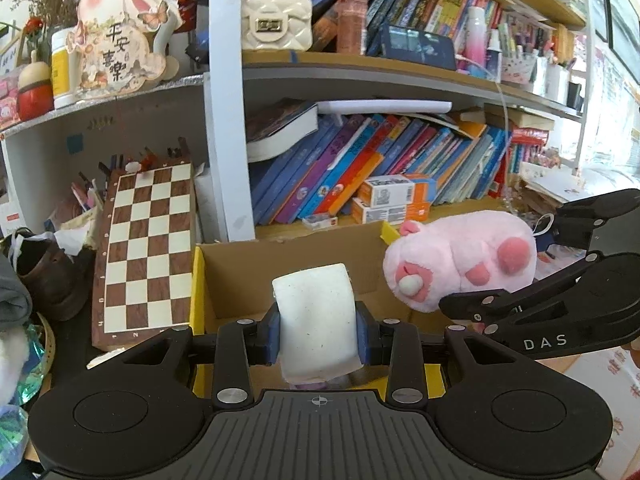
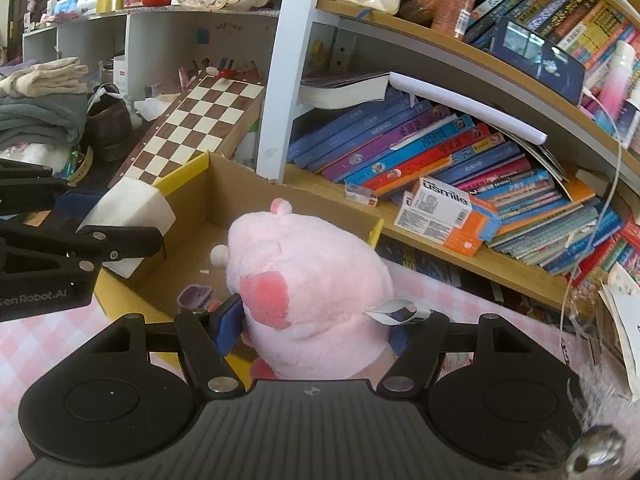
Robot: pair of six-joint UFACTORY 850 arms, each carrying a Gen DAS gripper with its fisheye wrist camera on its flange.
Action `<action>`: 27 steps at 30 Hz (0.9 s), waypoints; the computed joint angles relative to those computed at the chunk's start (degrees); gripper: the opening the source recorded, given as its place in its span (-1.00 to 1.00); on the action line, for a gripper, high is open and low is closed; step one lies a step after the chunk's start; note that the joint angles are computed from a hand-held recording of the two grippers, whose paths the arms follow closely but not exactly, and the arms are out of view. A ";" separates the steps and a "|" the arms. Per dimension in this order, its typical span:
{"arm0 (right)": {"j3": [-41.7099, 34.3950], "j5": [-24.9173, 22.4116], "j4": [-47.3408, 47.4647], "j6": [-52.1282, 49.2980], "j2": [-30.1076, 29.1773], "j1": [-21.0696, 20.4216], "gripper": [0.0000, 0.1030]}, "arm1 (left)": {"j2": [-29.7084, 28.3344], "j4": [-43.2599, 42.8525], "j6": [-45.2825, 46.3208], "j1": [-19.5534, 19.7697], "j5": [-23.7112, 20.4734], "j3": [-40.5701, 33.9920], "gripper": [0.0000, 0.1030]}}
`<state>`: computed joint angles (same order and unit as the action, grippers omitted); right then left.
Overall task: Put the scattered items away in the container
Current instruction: 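Hold the white cube in the left gripper over the box opening while the right gripper holds the pig there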
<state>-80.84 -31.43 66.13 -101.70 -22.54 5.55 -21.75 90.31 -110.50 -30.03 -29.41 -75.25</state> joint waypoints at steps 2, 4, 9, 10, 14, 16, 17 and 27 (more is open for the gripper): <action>-1.03 0.11 -0.68 0.67 -0.93 0.57 0.30 | -0.65 -0.79 1.01 0.56 0.44 -0.64 -0.34; -2.05 0.13 -1.28 1.06 -1.89 1.08 0.30 | -1.38 -1.67 2.18 1.11 1.00 -1.34 -0.34; -4.78 0.20 -3.44 2.57 -4.41 2.28 0.30 | -3.18 -4.58 5.93 2.16 2.14 -3.09 -0.34; -5.32 0.16 -3.89 2.86 -4.89 2.48 0.30 | -3.54 -5.27 6.84 2.32 2.36 -3.44 -0.34; -7.16 0.43 -5.65 3.63 -6.70 3.24 0.30 | -4.96 -8.12 10.41 2.93 2.87 -4.81 -0.34; -8.25 0.41 -6.52 4.00 -7.72 3.52 0.30 | -5.51 -9.44 11.78 3.24 3.16 -5.30 -0.34; -8.74 0.44 -6.84 4.16 -8.17 3.62 0.30 | -5.82 -10.20 12.64 3.37 3.28 -5.58 -0.34; -12.58 0.49 -10.58 6.39 -11.84 4.40 0.30 | -8.84 -19.20 23.21 4.52 3.72 -8.83 -0.34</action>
<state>-93.42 -30.93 55.54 -95.32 -34.38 9.96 -30.59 71.11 -87.28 -25.51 -25.69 -84.08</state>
